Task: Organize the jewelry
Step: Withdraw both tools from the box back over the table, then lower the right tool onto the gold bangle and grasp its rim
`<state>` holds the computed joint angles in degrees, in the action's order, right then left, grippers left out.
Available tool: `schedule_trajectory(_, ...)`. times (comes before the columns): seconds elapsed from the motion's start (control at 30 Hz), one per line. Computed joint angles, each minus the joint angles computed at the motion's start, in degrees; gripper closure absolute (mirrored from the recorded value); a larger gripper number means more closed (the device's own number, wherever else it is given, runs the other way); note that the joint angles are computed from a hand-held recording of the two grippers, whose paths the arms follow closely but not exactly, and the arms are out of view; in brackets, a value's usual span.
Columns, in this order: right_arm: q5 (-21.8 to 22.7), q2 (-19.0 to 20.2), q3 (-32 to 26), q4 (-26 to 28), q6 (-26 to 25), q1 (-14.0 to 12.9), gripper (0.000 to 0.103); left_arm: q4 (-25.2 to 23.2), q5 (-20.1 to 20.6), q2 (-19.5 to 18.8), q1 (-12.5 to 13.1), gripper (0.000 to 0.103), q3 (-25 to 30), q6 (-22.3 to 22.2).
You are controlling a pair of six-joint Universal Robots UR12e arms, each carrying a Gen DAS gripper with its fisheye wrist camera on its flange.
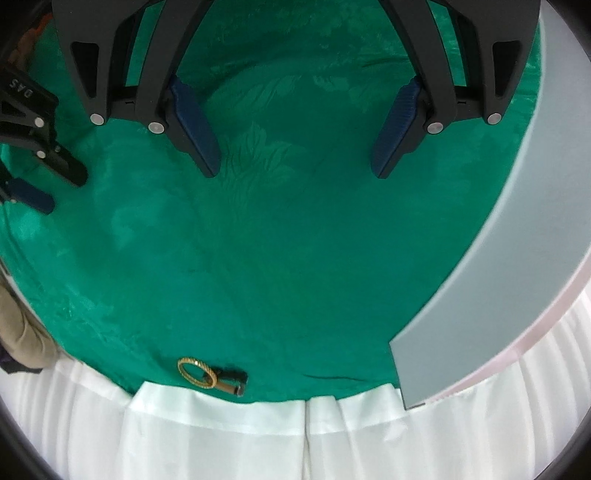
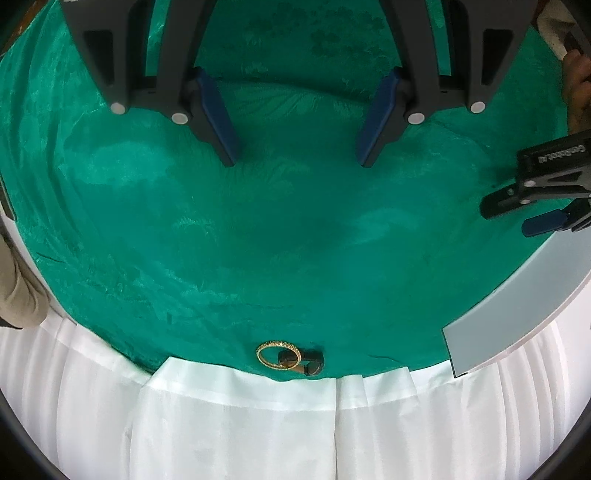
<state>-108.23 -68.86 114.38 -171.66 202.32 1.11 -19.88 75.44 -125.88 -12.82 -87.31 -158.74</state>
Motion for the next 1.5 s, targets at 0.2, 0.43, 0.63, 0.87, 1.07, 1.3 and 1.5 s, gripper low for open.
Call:
schedule_trajectory(0.2,-0.71,0.14,0.25,-0.91,0.0,0.21,0.034,0.87,-0.82,-0.46,0.41,0.01,0.01,-2.91)
schedule_trajectory(0.43,-1.43,0.34,0.19,-1.11,0.25,0.42,0.034,-0.06,-1.01,-0.66,0.28,0.006,0.46,-2.44)
schedule_trajectory(0.63,-1.71,0.3,0.14,-0.65,0.44,0.45,0.034,-0.84,-1.69,-1.13,0.19,0.005,1.25,-2.06)
schedule_trajectory(0.87,13.61,-1.7,-5.46,12.49,-3.3,-4.74,0.034,-0.43,-2.2,-0.9,0.33,0.005,0.74,-2.15)
schedule_trajectory(1.07,13.25,5.17,-16.26,8.43,-10.85,-7.72,0.034,-0.29,-1.99,-0.85,0.21,0.005,0.64,-2.49)
schedule_trajectory(1.3,9.61,14.65,-29.57,15.87,-12.54,-9.01,0.058,-0.21,-1.92,-0.84,0.16,0.005,0.59,-2.63)
schedule_trajectory(1.5,7.49,17.33,-33.11,20.83,-14.06,-8.68,0.083,-0.18,-1.89,-0.84,0.03,0.005,0.58,-2.82)
